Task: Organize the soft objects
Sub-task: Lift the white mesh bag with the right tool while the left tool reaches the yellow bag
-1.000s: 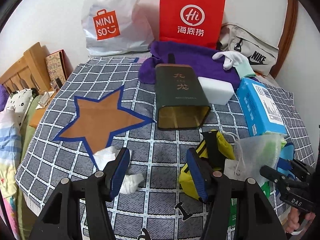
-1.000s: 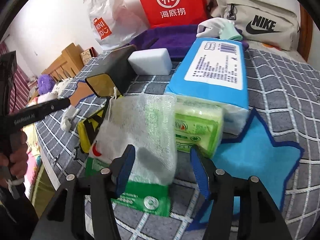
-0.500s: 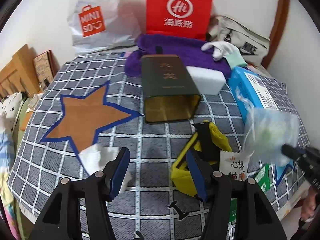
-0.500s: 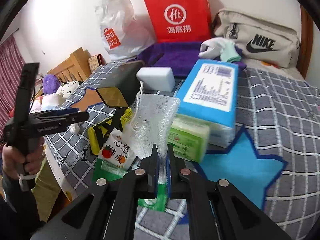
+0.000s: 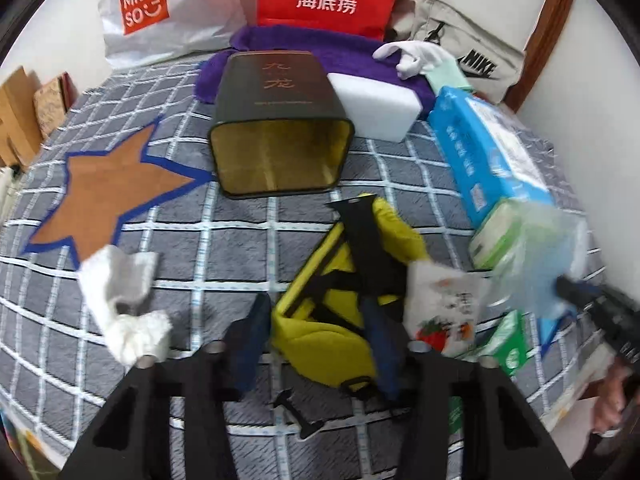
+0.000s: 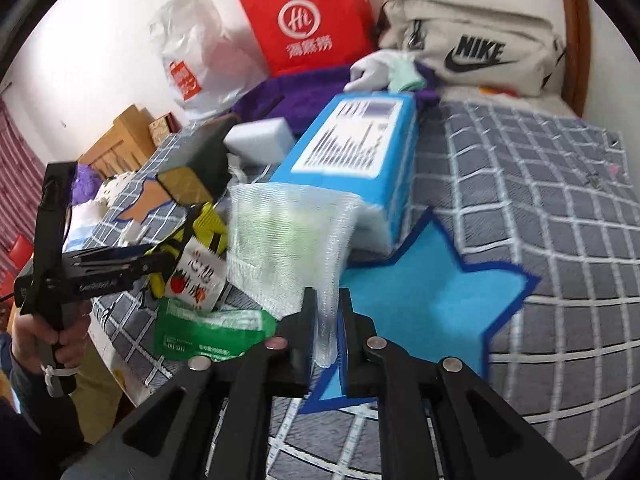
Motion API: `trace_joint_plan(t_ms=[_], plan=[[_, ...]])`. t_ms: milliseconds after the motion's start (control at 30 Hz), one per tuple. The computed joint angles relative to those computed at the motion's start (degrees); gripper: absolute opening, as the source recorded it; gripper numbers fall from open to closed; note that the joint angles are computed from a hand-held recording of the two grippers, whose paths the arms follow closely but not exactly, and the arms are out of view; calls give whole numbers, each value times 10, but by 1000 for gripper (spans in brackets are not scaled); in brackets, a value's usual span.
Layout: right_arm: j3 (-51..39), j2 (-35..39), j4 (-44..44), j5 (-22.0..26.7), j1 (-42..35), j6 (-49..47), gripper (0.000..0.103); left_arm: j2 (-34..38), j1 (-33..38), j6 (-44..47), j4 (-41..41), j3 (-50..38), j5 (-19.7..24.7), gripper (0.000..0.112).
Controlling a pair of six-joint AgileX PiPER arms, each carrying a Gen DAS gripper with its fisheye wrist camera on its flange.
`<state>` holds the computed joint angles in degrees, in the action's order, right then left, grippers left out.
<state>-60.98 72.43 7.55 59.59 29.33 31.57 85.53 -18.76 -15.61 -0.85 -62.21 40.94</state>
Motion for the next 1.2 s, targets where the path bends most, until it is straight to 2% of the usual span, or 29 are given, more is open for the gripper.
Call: trace_joint_plan(t_ms=[67, 133, 200, 233, 300, 333, 367, 433, 700, 933, 1200], plan=[[6, 8, 13, -17, -2, -4, 49, -4, 2, 5, -2, 6, -8, 39], [13, 17, 39, -38, -10, -19, 56, -9, 10, 18, -17, 13, -18, 36], [16, 29, 77, -52, -19, -46, 56, -15, 26, 44, -47, 20, -24, 29], [16, 35, 85, -56, -19, -50, 56, -19, 34, 62, -61, 22, -24, 29], [13, 50, 75, -64, -7, -40, 54, -21, 36, 61, -53, 23, -25, 29], [9, 56, 62, -62, 1, -32, 43, -23, 35, 52, -39, 24, -26, 29], [6, 60, 55, -58, 6, -29, 25, -22, 36, 53, -38, 24, -26, 29], [8, 59, 64, -58, 2, -40, 10, -25, 41, 59, -40, 24, -26, 28], [-17, 18, -4, -28, 2, -1, 7, -63, 35, 1, 42, 27, -40, 28], [-53, 13, -48, 2, 4, 23, 6, -87, 21, -45, 98, 8, -24, 28], [-98, 21, -78, 24, 32, 37, 6, -120, 14, -59, 113, -11, -13, 28]])
